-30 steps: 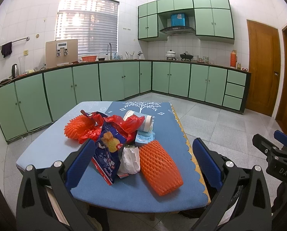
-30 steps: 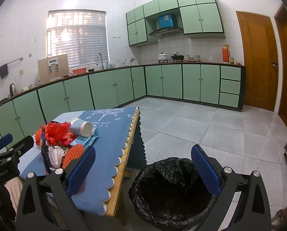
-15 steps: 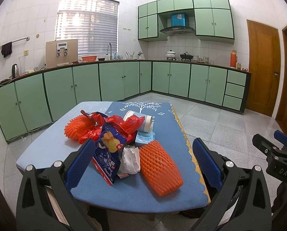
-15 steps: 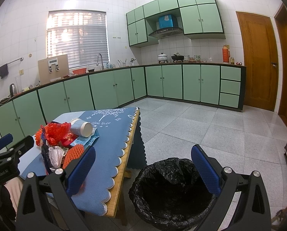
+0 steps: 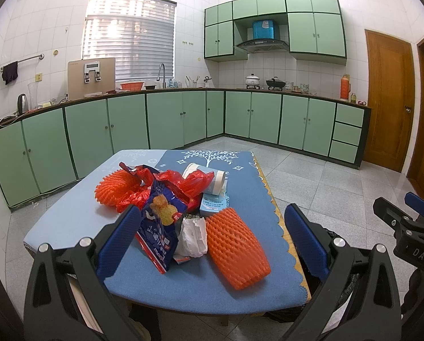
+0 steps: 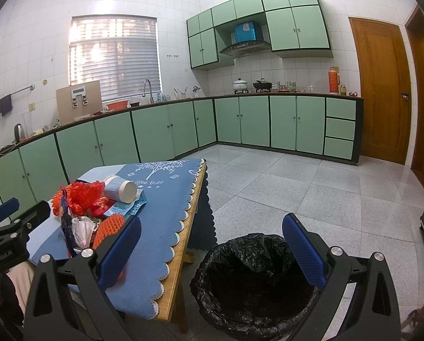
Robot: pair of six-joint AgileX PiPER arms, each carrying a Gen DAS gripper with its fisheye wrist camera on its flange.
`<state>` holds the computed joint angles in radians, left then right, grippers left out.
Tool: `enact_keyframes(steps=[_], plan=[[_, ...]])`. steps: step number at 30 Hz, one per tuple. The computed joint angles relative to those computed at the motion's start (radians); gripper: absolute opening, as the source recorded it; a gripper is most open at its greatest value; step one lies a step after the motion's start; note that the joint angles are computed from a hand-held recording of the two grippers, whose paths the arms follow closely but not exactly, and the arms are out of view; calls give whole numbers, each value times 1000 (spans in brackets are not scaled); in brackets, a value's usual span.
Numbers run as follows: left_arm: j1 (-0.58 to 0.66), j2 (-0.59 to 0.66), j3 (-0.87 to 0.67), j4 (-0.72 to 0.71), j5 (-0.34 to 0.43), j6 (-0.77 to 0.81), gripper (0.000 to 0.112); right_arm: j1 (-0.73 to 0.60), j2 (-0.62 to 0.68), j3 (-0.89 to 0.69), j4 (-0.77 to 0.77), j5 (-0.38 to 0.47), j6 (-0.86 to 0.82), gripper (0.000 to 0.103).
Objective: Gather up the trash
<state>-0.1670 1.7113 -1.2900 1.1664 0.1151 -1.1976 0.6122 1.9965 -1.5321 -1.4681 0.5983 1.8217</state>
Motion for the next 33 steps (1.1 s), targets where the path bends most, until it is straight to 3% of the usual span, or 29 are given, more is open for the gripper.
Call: enact_keyframes(steps=[28,33], plan=[[5,-8,2,-40,-3,41,98,0,-2,-13,13,2,-20,97],[6,-8,4,27,1,-18,98,-1,-26,-32,73,-5,-94,97]])
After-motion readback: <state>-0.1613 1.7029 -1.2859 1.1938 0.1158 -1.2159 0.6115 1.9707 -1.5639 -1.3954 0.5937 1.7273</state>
